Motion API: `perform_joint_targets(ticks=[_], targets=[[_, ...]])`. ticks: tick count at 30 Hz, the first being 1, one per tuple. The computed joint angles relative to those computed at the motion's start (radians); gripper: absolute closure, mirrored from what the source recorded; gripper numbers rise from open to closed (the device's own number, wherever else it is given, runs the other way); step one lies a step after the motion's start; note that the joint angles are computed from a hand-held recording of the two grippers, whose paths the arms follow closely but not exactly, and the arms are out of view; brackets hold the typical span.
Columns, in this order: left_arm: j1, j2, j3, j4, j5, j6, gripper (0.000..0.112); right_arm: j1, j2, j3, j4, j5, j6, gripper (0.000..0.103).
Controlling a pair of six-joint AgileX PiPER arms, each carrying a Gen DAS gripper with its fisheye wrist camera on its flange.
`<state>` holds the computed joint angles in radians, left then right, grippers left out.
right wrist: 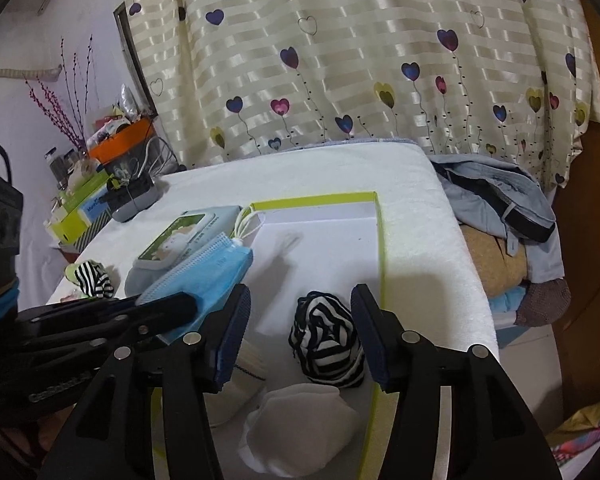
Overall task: Organize soft objects
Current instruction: 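Carry the striped sock into the box and open the right tool while the left carries the mask, then open the left tool to drop the blue mask into the box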
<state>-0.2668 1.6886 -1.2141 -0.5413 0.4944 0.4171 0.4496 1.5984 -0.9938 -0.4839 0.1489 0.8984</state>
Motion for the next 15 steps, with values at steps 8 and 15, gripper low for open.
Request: perform_joint_targets(ticks=[8, 15], targets=[[-0.003, 0.012, -0.003, -0.004, -0.013, -0.011, 0.08, 0.01, -0.025, 0.021, -0.04, -0.002, 0.048, 0.05], [0.021, -0.061, 0.053, -0.092, -0.003, 0.084, 0.08, 0.041, -0.059, 0.037, -0.19, 0.031, 0.213, 0.05]])
